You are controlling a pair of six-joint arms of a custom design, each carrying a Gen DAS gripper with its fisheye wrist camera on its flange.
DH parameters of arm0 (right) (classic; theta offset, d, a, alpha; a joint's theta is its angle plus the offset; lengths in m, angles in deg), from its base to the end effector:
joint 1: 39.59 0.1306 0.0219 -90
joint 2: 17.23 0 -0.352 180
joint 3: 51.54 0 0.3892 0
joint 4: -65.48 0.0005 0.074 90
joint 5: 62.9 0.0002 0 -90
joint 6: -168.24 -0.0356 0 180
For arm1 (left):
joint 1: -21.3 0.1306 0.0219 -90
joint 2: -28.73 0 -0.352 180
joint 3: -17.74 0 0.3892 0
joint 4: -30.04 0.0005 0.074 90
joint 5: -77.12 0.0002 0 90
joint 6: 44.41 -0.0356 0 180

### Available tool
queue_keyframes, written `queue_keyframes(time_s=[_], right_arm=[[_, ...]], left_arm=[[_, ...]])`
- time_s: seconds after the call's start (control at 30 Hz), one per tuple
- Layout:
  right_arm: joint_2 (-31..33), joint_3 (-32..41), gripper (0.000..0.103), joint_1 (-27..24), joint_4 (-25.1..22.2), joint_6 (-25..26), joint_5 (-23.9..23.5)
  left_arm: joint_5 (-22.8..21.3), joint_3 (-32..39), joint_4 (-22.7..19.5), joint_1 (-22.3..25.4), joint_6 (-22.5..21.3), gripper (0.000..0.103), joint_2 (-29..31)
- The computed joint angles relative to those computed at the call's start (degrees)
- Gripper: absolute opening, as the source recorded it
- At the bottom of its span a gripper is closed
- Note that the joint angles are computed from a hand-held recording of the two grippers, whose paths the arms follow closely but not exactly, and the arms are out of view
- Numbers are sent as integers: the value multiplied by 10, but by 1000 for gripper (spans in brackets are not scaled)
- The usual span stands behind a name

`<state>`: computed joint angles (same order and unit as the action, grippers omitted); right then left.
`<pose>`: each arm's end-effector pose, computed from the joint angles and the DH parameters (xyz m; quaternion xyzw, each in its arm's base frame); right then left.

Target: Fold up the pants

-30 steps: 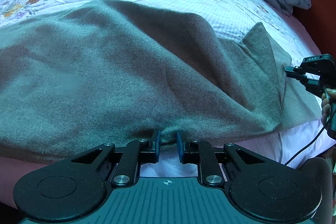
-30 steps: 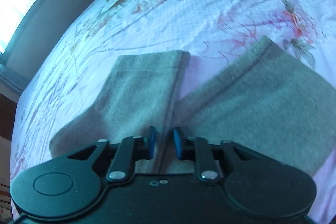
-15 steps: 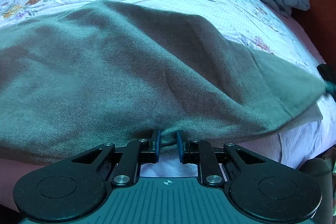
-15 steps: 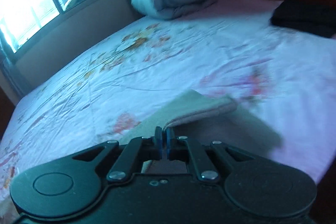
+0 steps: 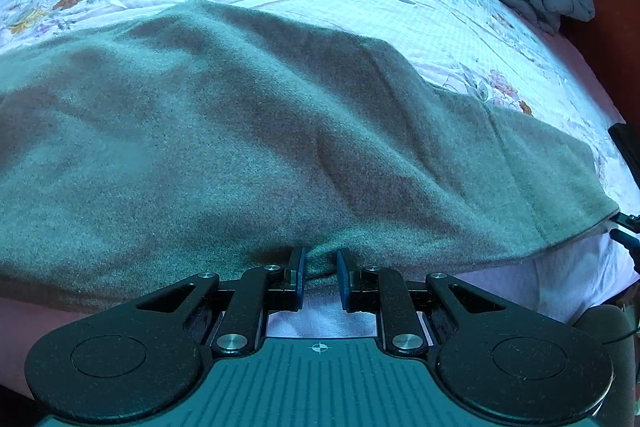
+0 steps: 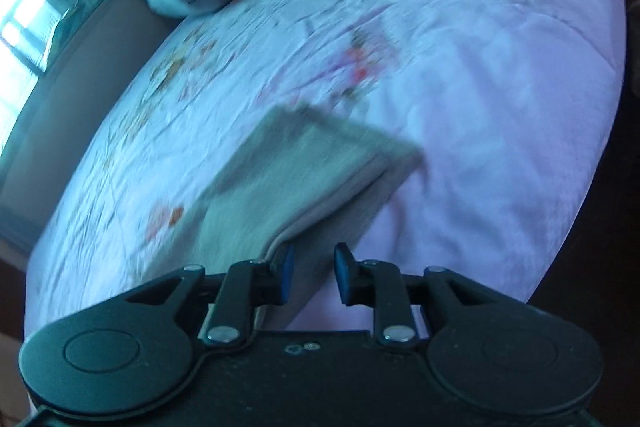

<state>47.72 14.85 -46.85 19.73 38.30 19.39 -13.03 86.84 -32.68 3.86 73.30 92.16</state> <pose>0.3378 -0.0387 0.3828 0.3442 0.8530 0.1684 0.3543 0.2968 -0.0937 0.3918 -0.0862 0.9551 -0.1077 0.2623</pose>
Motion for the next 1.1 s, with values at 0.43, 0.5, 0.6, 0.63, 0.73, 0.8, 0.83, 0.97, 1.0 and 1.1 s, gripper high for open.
queue_keyframes(time_s=[0.43,0.5,0.6,0.63,0.73,0.8,0.83,0.97,1.0,1.1], right_arm=[[13,-15,34,-68,48,-93,-85],[10,-20,34,-74,58,-104,-98],[-2,-34,34,-81,72,-137,-100],[-10,-42,35,-86,81,-152,-102],[-10,-45,35,-93,89,-152,-120],[-15,-46,35,-88,103,-165,-106],[-10,-40,35,-83,98,-154,-96],[25,-14,33,-71,83,-141,-97],[38,-2,33,-65,74,-129,-97],[62,17,16,-47,72,-120,-86]], left_arm=[[-8,3,-6,-2,4,19,0],[-9,5,-6,-3,4,19,2],[-4,3,-5,-2,11,19,0],[-4,3,-5,-2,10,19,0],[-7,4,-5,-3,8,19,2],[-4,3,-4,-2,10,19,0],[0,2,-3,2,10,19,-1],[0,1,-3,3,9,19,-2],[-1,1,-3,2,8,19,-2],[-2,2,-3,2,10,19,-1]])
